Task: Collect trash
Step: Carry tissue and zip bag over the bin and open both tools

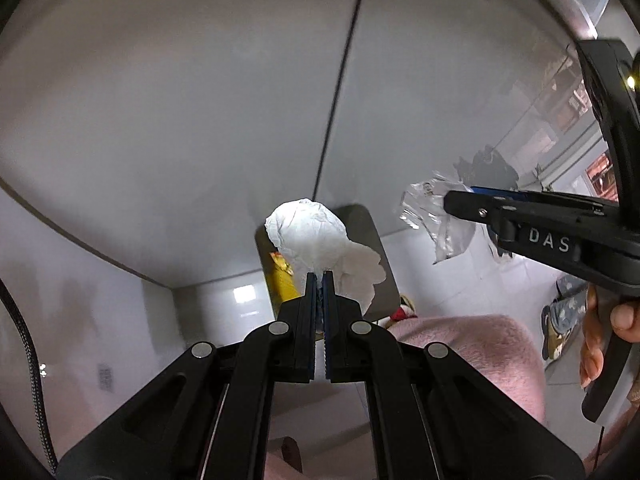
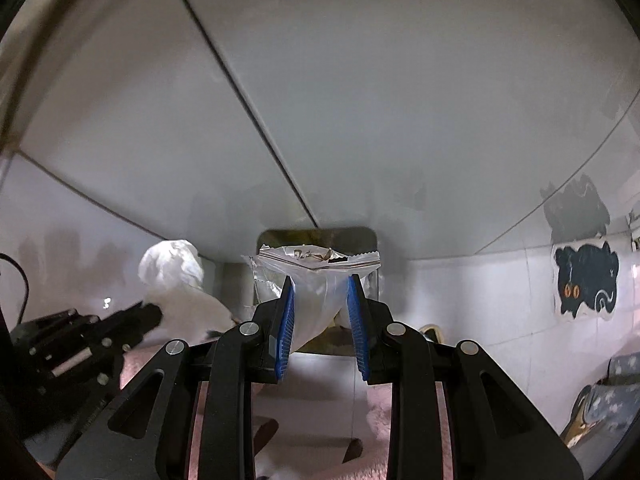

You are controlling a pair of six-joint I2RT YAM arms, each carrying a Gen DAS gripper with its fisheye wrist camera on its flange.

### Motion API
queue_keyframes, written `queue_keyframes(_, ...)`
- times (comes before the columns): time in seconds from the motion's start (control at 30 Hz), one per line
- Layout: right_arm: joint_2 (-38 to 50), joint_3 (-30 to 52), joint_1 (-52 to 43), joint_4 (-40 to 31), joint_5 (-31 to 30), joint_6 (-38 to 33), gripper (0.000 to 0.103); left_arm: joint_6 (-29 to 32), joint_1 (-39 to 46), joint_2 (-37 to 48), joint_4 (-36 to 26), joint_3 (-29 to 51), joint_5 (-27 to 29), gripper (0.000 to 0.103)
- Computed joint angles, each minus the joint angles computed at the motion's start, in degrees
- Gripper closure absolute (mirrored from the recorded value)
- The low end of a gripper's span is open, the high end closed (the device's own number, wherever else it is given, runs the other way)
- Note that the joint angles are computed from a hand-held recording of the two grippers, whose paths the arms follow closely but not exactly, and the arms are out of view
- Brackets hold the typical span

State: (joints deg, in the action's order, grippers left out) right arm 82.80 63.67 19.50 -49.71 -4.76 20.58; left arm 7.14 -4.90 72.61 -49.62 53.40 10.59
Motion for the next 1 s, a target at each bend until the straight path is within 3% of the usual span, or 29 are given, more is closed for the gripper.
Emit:
queue_keyframes(0.3,11.8,-3.5,-2.0,8.3,-1.8,0.9,0.076,-3.2,-2.8,16.4,10.9,-3.5,-0.5,0.102)
queue_keyframes(0.47,17.7,-3.0,-2.2,11.8,-3.6,2.5,0.076,-4.2,-1.3,25.3,13.0,-0.7,0.6,0.102)
queue_keyframes(0.67,22.1,-1.1,-3.2,13.5,-5.3,3.1,0.073,-4.7,0.4,29.9,14.5,0.8,2.0,0.099)
queue_keyframes(0.73,22.7,-0.2,-3.5,13.1,-6.0,3.7,0.073,-5.1,-0.1,30.6,14.7,1.4,1.8,0.091)
queue_keyframes(0.8,22.9,0.6,-3.4,12.7,-5.4,3.9,0.066,-5.8,-0.3,30.0,15.0,1.2,1.9,0.070)
queue_keyframes(0.87,22.6,1.0,-3.4,12.6,-4.9,4.2,0.052,-6.7,-0.4,28.7,14.7,1.1,2.3,0.063)
queue_keyframes(1.0,20.4,1.2,-3.6,11.6,-3.7,4.9,0.050,-6.9,0.2,26.4,13.7,1.1,1.9,0.056)
